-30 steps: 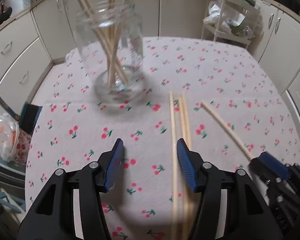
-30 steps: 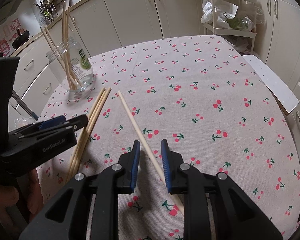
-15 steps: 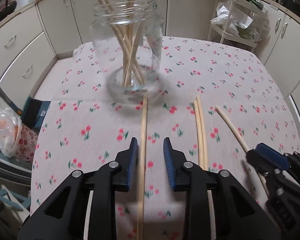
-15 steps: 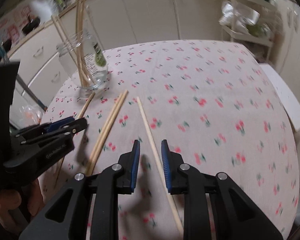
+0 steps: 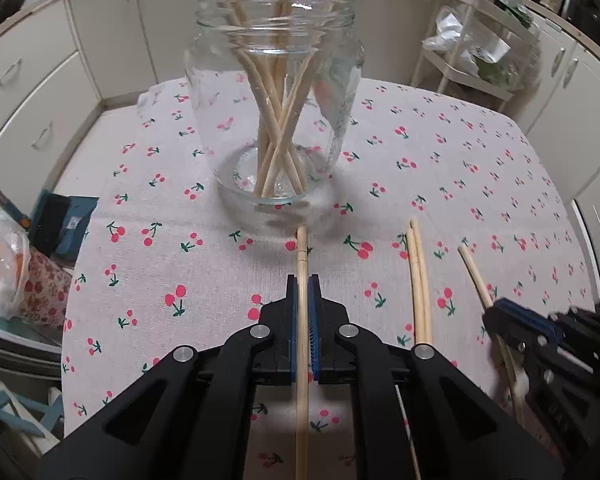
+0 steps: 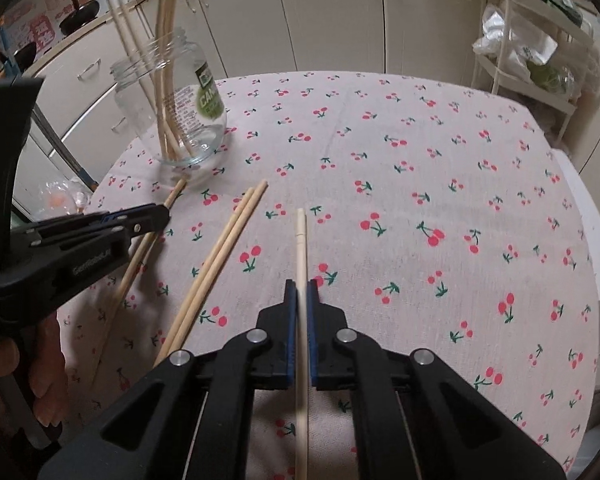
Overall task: Organize utensils
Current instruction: 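Close the left gripper on a wooden stick while the right gripper closes on another, then lift both held sticks upright and hold them above the glass jar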
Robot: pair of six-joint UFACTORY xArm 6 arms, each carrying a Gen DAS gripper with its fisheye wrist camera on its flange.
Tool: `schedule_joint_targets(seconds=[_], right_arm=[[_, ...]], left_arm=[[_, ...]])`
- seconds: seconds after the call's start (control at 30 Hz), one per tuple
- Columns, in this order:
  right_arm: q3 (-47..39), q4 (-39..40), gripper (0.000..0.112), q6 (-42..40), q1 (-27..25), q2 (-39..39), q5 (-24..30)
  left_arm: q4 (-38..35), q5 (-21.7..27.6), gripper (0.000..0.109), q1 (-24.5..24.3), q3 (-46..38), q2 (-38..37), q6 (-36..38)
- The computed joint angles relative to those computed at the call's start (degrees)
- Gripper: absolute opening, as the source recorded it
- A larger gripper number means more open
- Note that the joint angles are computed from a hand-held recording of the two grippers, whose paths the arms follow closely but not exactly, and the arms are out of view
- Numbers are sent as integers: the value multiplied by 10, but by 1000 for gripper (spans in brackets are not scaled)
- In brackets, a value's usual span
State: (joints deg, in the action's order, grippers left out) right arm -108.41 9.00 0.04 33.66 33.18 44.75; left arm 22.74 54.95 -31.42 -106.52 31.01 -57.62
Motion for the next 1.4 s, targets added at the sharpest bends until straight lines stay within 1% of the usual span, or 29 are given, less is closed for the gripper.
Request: schedule_joint_targets(seconds=[0.03,0.1,0.23,0.3,0.33,0.37,0.43,0.47,0.5,0.6,0.7,0.77,0.8,0.83,0.87,0.93,1.0,1.07,1.2,1.27,1.33,1.4], right_arm=[[-12,-7,7,1,1,7,7],[-40,-6,14,-6,1,24,20],[-57,-14,14,-8,4,37,21],[-47,-11,6,-6,3,33,11],[-39,3,6,-8,1,29,5],[-28,20,6,-9,-2,23,-1],[-9,64,6,-7,-10,12,-9],[4,91,6,-7,-14,5,-17],[23,119,6,-11,-17,-6,-33],[96,233,6,-48,-20,-53,-116],[155,342,6,-110,-3,-99,-232],[161,387,6,-145,11,-111,-287],[160,395,6,-150,17,-114,-312],[156,411,6,-160,25,-116,-338],[152,419,6,-166,27,-117,-349],[142,425,6,-171,39,-117,-396],[124,449,6,-203,52,-114,-442],[107,434,6,-199,59,-106,-473],[54,441,6,-219,62,-80,-503],[21,453,6,-234,60,-62,-506],[-4,436,6,-222,60,-44,-512],[-17,372,6,-161,57,-30,-519]], left_arm=[[-3,-4,5,3,7,-5,0],[-5,-5,6,6,9,-5,6],[-9,-2,8,12,-7,6,15],[-3,12,8,8,-28,19,20],[-2,21,8,7,-42,27,25],[-4,21,5,7,-44,27,31],[-19,3,5,9,-25,15,29],[-12,-1,5,9,-14,6,21],[-2,-9,5,7,1,-7,9],[48,-63,5,5,76,-70,-49],[137,-113,5,2,132,-131,-129],[207,-136,5,4,153,-162,-185],[243,-152,5,8,162,-176,-215],[293,-157,5,10,164,-189,-258],[322,-157,5,11,158,-193,-281],[397,-158,5,17,144,-199,-349],[444,-146,5,19,124,-196,-388],[489,-130,5,23,89,-179,-428],[532,-108,5,32,36,-150,-464],[554,-92,5,31,4,-127,-474],[568,-86,5,34,-23,-108,-480],[584,-82,5,37,-45,-91,-490]])
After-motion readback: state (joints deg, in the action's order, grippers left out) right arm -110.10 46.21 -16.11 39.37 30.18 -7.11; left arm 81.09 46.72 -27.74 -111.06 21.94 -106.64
